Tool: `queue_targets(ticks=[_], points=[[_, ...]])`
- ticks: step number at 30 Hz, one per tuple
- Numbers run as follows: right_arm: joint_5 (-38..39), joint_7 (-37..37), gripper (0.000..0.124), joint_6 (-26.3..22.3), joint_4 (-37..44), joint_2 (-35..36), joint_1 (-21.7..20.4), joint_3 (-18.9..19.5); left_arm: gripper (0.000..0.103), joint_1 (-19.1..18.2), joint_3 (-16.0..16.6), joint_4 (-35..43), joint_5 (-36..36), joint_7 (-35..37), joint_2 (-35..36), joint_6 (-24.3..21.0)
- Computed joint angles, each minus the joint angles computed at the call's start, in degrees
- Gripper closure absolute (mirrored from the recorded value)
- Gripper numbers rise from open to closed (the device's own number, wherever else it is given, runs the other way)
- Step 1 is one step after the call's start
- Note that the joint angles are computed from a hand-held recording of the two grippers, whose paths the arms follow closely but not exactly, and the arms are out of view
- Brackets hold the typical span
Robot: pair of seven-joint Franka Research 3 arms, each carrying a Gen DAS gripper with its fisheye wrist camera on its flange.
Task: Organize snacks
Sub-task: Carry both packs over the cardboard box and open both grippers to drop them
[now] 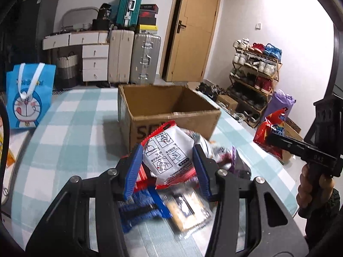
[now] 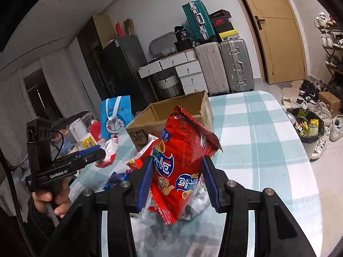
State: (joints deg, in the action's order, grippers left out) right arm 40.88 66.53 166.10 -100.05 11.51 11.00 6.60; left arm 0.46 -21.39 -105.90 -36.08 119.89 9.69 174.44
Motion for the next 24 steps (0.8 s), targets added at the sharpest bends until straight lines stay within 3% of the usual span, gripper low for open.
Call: queue_targets(ticks=[10,14,24], points=[[-5.0,4.07,0.078,-2.52,10.78,7.12,-0.06,-0.33,0.058,-0.8,2.9,7.66,12.52,-9.87,4.05,-0.97],[-7.62,6.92,0.078,-4.51,16.51,10.85,-0.09,-0.68,0.058,-2.72,5.61,13.16,21.14,-17.44,7.51,-2.52],[-14.6,13.22,0.078,-10.87,32.87,21.29,0.01,-1.46,0.058,-4.22,6.75,32.08,33.65,-27.32,19.55,-9.94]])
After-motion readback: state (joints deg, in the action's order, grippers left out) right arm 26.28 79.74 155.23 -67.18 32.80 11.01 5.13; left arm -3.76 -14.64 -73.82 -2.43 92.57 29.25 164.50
